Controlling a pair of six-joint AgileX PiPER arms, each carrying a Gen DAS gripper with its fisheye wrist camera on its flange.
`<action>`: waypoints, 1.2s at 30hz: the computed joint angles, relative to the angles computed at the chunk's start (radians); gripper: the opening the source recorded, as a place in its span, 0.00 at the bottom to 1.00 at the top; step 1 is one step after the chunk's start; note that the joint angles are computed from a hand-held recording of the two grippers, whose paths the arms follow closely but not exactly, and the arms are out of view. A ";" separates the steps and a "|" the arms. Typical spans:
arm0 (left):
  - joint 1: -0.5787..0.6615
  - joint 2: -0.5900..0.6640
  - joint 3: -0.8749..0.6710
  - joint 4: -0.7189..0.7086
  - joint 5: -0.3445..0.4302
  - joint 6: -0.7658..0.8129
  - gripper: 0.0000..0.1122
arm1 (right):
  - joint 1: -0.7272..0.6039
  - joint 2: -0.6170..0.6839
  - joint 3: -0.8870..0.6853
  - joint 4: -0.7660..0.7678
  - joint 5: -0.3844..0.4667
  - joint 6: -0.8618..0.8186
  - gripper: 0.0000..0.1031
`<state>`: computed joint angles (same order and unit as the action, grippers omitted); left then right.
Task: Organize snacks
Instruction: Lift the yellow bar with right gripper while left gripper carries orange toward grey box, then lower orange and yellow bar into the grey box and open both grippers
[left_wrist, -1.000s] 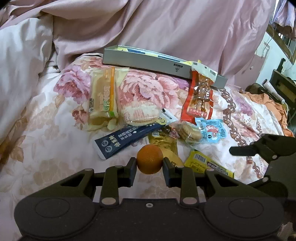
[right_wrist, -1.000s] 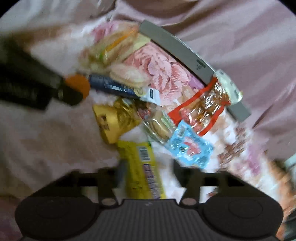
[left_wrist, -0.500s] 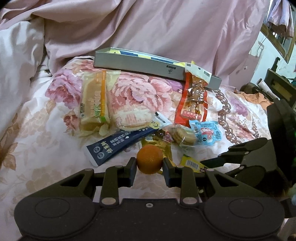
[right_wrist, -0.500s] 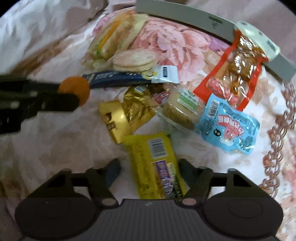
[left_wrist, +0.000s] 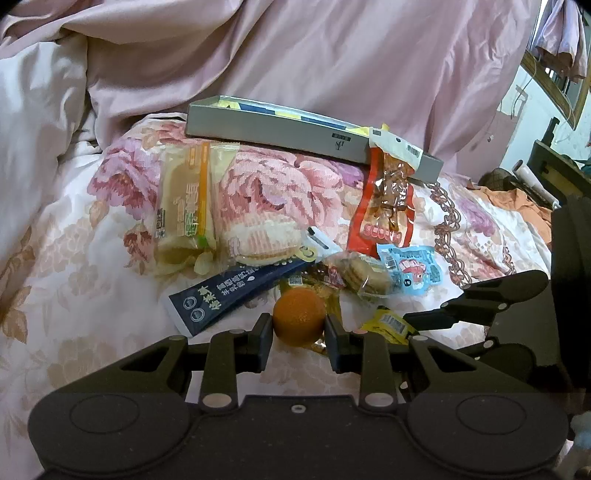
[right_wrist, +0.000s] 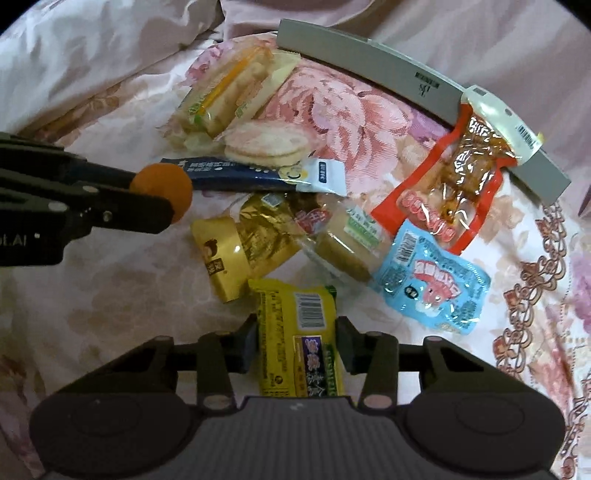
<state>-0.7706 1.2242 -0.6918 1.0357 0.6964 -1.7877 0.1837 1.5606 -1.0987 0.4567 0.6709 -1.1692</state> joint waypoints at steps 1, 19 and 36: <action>-0.001 -0.001 -0.001 0.002 0.002 -0.001 0.29 | 0.000 -0.006 0.007 -0.002 -0.010 -0.003 0.46; 0.030 0.014 -0.013 0.040 -0.012 -0.030 0.29 | 0.047 -0.093 0.140 0.001 -0.254 -0.093 0.16; 0.136 0.061 -0.078 0.107 -0.100 -0.025 0.28 | 0.072 -0.187 0.240 0.357 -0.481 -0.527 0.11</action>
